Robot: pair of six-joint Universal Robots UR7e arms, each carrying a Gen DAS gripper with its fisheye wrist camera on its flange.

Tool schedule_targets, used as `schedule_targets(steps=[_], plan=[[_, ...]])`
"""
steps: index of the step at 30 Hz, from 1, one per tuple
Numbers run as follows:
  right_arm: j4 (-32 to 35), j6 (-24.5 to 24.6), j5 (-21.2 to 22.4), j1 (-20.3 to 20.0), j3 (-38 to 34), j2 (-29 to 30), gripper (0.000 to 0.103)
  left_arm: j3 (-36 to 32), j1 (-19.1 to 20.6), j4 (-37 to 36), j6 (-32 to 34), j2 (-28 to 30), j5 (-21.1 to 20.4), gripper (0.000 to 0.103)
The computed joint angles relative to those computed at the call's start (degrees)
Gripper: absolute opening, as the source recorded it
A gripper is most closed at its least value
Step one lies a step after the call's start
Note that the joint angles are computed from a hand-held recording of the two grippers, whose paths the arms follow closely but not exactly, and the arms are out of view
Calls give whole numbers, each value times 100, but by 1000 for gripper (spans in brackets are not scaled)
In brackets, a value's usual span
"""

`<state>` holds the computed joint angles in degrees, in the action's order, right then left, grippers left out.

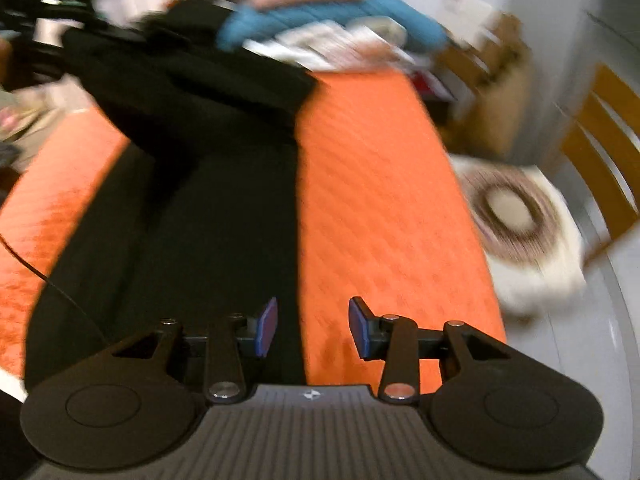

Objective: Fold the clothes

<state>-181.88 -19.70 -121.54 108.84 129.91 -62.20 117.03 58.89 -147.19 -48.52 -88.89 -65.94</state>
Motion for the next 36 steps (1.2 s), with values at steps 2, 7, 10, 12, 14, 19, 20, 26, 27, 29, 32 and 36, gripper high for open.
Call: schedule_targets(steps=[2, 7, 10, 12, 14, 19, 20, 26, 27, 29, 32, 36], plan=[[-205, 395, -185, -55, 240, 13, 47, -88, 83, 107, 131, -31, -122, 12], [-688, 1010, -539, -32, 725, 154, 48, -330, 309, 406, 410, -31, -460, 12], [-924, 1368, -721, 99, 846, 324, 47, -448, 384, 509, 570, -21, -569, 12], [-1042, 1538, -872, 201, 819, 443, 47, -507, 426, 575, 665, -35, -646, 12], [-1197, 1612, -1004, 297, 867, 532, 41, -548, 461, 625, 740, -54, -716, 12], [-1403, 1769, -1284, 599, 807, 646, 4, -623, 559, 723, 847, -118, -895, 12], [-1420, 1757, -1386, 737, 775, 660, 3, -630, 577, 731, 854, -148, -945, 12], [-663, 1995, -1700, 1635, 499, 491, 3, -668, 733, 744, 887, -415, -1284, 12], [-470, 2031, -1702, 1767, 426, 488, 3, -684, 773, 754, 910, -471, -1343, 12], [-41, 2125, -1576, 1971, 304, 489, 3, -714, 856, 829, 968, -599, -1382, 12], [376, 2141, -1408, 2155, 164, 631, 3, -777, 1007, 986, 1086, -777, -1380, 12], [734, 2144, -1224, 2208, -2, 1001, 3, -853, 1296, 1219, 1188, -914, -1278, 12]])
